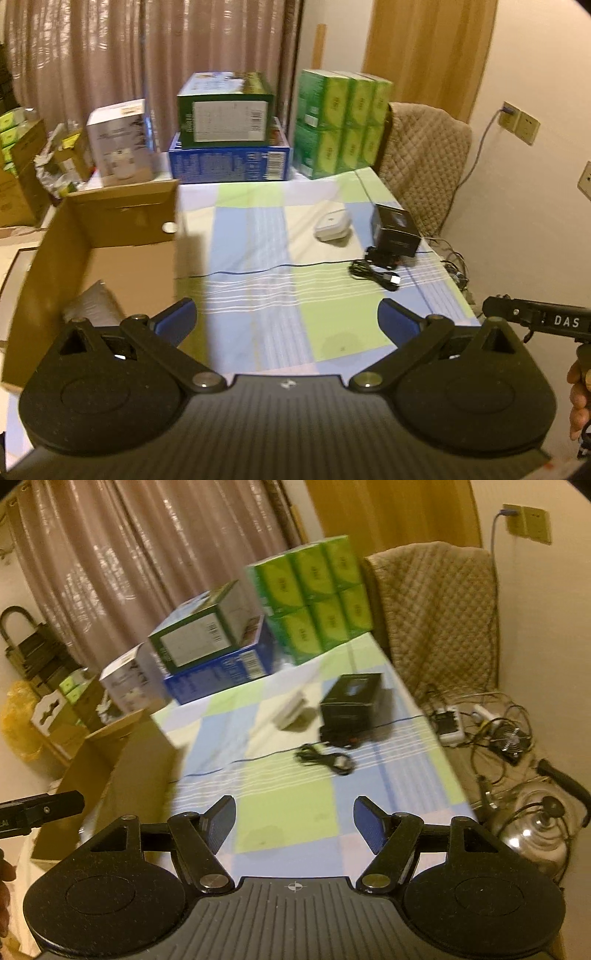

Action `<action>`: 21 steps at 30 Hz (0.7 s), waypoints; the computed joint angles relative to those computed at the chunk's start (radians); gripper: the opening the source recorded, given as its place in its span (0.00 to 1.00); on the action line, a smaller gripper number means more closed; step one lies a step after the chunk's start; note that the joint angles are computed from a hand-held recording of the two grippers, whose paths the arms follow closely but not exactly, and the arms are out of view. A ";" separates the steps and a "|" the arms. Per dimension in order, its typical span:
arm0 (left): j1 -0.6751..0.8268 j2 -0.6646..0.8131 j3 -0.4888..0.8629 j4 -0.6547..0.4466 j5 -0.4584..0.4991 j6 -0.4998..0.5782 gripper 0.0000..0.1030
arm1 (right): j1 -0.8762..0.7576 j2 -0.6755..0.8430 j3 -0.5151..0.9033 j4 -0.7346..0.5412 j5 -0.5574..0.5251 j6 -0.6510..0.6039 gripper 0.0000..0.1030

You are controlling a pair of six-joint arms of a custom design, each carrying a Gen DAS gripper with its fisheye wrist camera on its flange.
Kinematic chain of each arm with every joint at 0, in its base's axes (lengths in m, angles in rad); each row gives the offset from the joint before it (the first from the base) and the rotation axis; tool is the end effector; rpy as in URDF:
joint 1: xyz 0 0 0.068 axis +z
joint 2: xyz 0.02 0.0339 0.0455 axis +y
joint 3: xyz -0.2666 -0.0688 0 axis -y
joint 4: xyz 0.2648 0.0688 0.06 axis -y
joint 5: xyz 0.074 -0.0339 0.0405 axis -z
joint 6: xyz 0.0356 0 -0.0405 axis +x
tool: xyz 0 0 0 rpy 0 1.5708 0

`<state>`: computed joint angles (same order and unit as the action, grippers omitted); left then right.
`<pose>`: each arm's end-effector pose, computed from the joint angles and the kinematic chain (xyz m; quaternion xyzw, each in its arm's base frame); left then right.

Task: Organize objects
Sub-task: 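Move both tools back over the table toward the black cable and toy car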

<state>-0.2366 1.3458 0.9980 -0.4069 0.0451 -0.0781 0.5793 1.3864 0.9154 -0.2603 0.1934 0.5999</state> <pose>0.3007 -0.0742 0.2645 0.0816 0.9141 -0.0826 0.3886 0.2677 0.1669 0.2361 0.0487 0.9085 0.1523 0.3862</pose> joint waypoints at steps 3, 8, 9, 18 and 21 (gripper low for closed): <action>-0.042 0.061 0.028 0.025 -0.018 -0.013 0.99 | -0.046 -0.001 -0.016 0.017 -0.024 -0.034 0.66; -0.091 0.176 0.082 0.065 -0.037 -0.035 0.99 | -0.112 0.044 -0.015 0.068 -0.065 -0.113 0.66; -0.098 0.198 0.092 0.073 -0.041 -0.039 0.99 | -0.125 0.060 -0.010 0.079 -0.077 -0.126 0.66; -0.131 0.443 0.233 0.136 -0.051 -0.059 0.99 | -0.226 0.270 0.106 0.132 -0.151 -0.206 0.66; -0.130 0.524 0.281 0.156 -0.054 -0.059 0.99 | -0.248 0.355 0.161 0.143 -0.164 -0.231 0.66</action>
